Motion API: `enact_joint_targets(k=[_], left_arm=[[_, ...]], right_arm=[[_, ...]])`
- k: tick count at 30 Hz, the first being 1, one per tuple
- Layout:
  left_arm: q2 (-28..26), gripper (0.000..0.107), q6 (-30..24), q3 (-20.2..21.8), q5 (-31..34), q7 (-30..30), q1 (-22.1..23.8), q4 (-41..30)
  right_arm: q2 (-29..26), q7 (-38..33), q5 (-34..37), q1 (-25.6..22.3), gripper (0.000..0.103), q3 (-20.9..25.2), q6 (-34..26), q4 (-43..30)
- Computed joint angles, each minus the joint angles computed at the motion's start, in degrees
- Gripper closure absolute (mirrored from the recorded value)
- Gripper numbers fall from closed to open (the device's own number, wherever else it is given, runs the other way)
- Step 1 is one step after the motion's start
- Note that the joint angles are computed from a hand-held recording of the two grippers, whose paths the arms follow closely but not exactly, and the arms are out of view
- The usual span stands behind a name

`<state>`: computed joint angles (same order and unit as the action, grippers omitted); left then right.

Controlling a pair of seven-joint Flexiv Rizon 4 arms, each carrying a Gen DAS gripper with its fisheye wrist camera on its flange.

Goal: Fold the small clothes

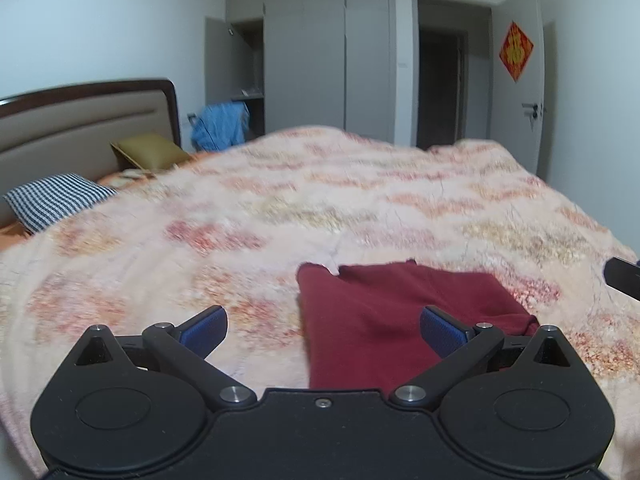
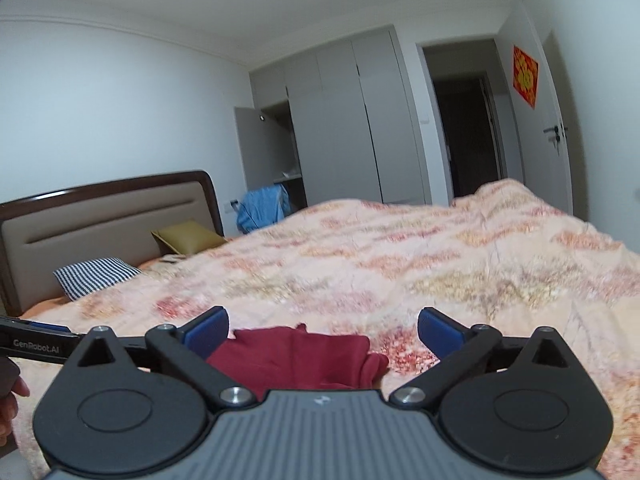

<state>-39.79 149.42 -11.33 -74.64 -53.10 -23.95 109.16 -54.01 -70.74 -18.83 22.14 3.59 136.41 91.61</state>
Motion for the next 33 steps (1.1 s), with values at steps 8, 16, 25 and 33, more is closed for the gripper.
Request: enact_joint_targets(k=[8,16,25,33], left_arm=[[3.0,0.004,7.3,-0.4,2.7,-10.5,-5.0,10.7],[4.1,0.004,12.7,-1.1,3.4,-19.7,-10.1,19.7],[3.7,0.004,17.5,-1.8,1.8,-27.0,-15.2,27.3],[3.1,0.004,20.2,-2.9,-1.5,-33.0,-18.2,30.9]], right_arm=[[7.0,-8.2,3.5,1.4,0.000,0.0,11.0,15.1],[11.9,-14.6,12.6,4.2,0.000,2.5,19.5,28.4],[11.5,-18.2,22.9,8.2,0.000,4.3,30.2,36.8],[9.1,-20.6,28.0,11.5,0.000,4.2,36.8,38.4]])
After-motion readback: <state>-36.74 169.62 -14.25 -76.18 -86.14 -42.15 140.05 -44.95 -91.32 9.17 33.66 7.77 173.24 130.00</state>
